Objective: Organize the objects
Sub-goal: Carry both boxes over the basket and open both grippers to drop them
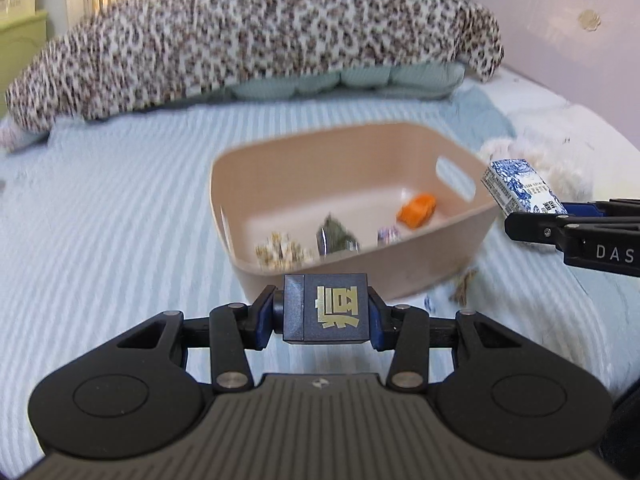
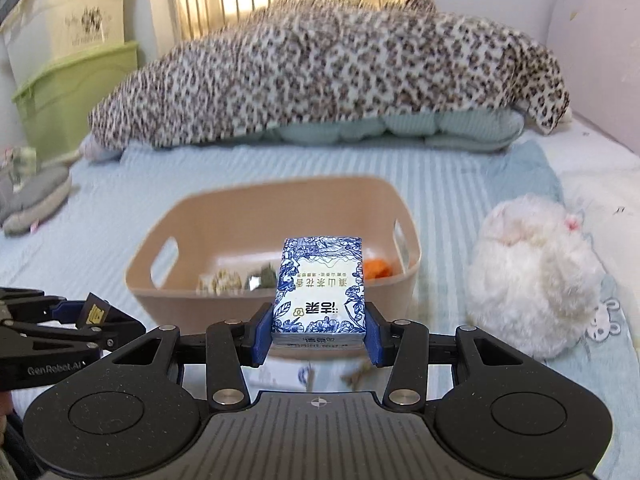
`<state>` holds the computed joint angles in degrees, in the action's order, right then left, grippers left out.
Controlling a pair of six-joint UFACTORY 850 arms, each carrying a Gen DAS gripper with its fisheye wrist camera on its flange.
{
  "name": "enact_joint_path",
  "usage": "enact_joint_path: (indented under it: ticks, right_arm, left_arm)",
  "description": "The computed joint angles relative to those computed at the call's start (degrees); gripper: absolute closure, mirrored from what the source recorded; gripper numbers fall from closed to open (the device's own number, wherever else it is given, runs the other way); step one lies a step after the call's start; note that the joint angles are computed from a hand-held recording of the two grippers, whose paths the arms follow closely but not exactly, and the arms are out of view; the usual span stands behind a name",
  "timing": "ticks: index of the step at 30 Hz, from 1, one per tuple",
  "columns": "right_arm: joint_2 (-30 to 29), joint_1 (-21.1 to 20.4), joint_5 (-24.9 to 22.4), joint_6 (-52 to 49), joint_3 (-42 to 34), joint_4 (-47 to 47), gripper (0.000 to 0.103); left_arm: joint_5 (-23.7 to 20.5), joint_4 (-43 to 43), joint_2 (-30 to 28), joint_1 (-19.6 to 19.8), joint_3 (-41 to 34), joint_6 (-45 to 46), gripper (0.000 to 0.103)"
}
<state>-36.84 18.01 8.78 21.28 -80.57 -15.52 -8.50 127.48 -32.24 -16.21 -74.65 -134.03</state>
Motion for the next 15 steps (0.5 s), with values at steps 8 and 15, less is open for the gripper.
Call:
enact_joint_path:
  ticks: [8,15]
  right_arm:
    - [-0.91,0.42,4.7,-8.06,-2.16,10.64,0.06]
    - [-4.96,0.63,4.27,-8.18,-8.22,14.16,0.06]
  left_arm:
    - [-3.93,3.96,-1.74,-0.65,-3.58,-4.85,0.057]
    - [-5.85,-2.05,-5.61,-0.76,-9.7,-1.09,0.057]
